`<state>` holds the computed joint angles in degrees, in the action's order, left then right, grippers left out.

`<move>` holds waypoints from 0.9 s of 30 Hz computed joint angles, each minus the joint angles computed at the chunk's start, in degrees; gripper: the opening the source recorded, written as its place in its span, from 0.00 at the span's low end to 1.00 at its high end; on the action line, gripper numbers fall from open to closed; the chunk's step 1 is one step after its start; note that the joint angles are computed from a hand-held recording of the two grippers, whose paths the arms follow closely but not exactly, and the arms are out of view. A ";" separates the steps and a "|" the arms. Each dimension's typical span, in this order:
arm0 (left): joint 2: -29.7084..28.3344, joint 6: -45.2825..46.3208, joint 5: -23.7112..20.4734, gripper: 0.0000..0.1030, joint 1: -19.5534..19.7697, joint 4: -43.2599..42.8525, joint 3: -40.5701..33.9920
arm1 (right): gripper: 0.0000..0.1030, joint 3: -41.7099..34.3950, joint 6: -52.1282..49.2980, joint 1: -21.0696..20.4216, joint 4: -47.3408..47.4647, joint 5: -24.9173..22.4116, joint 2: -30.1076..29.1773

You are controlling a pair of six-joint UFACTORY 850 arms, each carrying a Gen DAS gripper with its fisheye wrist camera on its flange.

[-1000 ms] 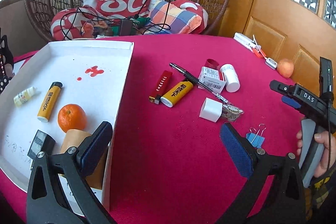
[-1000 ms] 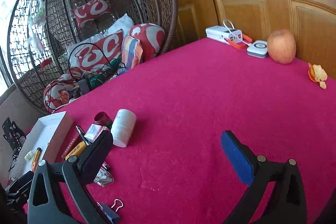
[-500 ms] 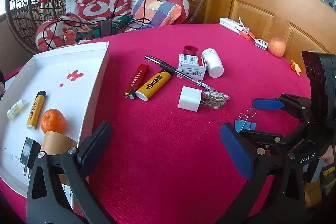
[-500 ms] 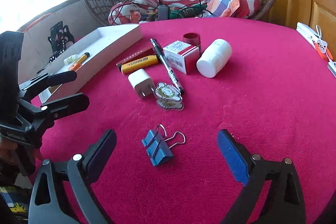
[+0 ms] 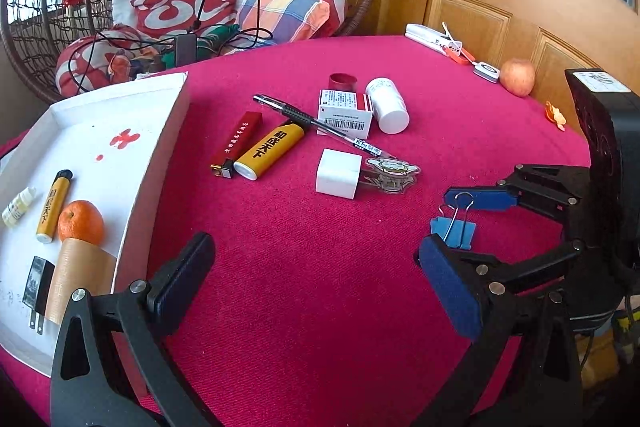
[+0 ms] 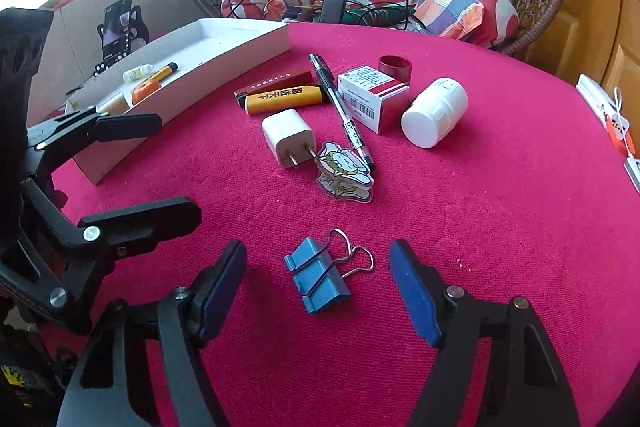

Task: Organize rigid objects
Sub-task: 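Move the right gripper to the blue binder clip on the table, then close the right gripper on the binder clip while the left gripper grasps the white plug adapter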

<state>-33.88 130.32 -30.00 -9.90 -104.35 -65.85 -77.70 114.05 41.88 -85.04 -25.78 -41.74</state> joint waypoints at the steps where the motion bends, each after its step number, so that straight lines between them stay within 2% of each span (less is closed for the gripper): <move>1: -0.09 -0.52 -0.03 1.00 0.10 0.25 -0.13 | 0.51 -0.33 -1.46 0.25 0.50 -0.66 -0.23; 2: -0.14 -0.90 -0.04 1.00 0.20 0.44 -0.19 | 0.44 -0.18 -0.85 0.27 -0.89 -0.34 -0.13; 5: -0.65 -3.65 -0.51 1.00 0.57 2.52 -0.92 | 0.43 0.74 2.50 0.27 -3.69 -0.80 0.38; 11: -2.12 -10.33 -0.03 1.00 0.29 8.25 -3.67 | 0.43 8.04 31.16 -1.27 -20.65 -3.09 4.61; 14: -3.01 -12.23 1.79 1.00 -0.35 9.37 -5.49 | 0.43 10.52 41.29 -1.99 -25.71 -3.58 5.85; 17: -3.90 -14.90 4.49 1.00 -1.87 12.63 -7.26 | 0.44 11.47 46.45 -2.28 -29.09 -3.49 6.29; 19: -3.84 -11.59 6.11 1.00 -3.04 9.91 -7.20 | 0.44 12.13 49.47 -2.25 -31.42 -4.05 6.58; 22: -3.60 -6.48 6.80 1.00 -4.30 5.22 -6.71 | 0.44 13.06 52.75 -2.03 -33.24 -5.47 7.03; 27: -3.85 -5.65 6.52 1.00 -4.62 3.93 -6.70 | 0.44 13.97 55.98 -1.99 -35.57 -6.42 7.40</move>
<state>-37.73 124.67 -23.48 -14.52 -100.41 -72.55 -63.74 170.04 39.89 -120.61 -32.19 -34.34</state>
